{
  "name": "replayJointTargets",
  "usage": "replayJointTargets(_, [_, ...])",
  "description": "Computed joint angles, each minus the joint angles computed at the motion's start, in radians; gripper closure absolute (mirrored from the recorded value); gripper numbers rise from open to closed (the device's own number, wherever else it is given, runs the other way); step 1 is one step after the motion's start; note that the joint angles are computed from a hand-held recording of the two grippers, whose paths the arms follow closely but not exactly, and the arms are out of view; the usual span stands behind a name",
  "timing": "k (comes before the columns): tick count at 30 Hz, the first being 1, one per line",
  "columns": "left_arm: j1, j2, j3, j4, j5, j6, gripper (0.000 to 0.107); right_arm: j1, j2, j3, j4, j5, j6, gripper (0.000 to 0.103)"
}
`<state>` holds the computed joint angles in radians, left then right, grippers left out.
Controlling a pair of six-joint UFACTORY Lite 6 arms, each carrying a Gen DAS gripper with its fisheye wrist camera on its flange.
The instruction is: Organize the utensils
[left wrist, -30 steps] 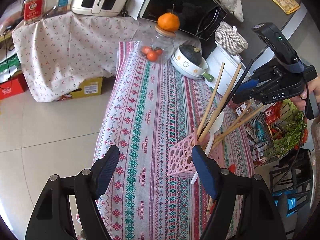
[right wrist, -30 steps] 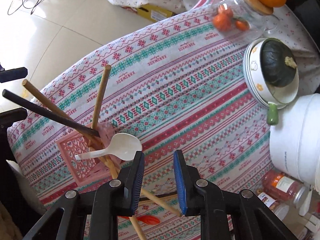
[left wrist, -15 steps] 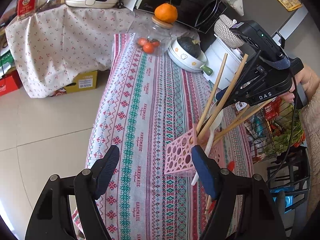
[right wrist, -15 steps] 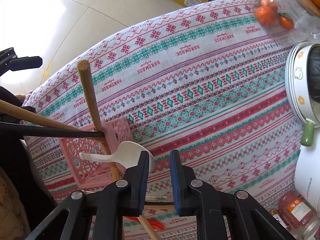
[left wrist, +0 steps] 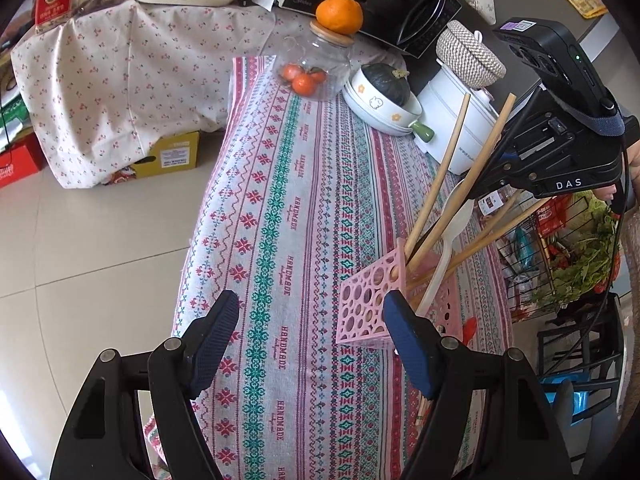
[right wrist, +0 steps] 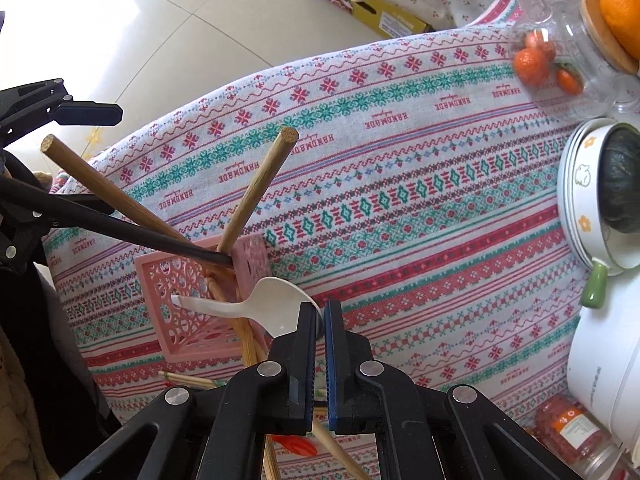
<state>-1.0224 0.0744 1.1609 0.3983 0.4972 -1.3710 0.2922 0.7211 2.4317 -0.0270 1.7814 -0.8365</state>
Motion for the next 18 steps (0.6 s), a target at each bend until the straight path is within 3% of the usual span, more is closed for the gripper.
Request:
replayJointTargets(8, [0.002,0.003,0.0,-0.005,-0.002,0.009,0.03,0.005,0.062,0.21,-0.042,0.076,0.019,0.102])
replayJointTargets(13, [0.001,0.004,0.003,-0.004,0.002,0.008,0.03,0.03,-0.099,-0.059,-0.02,0.007,0.018,0.101])
replayJointTargets(15, [-0.001,0.004,0.002,0.001,0.002,0.001,0.03,0.034,-0.119,-0.075,-0.007,0.009,0.033,0.1])
replayJointTargets(18, [-0.007,-0.002,-0.001,0.014,0.006,-0.015,0.03,0.019,-0.073,0.059,0.012,0.061,0.071,0.097])
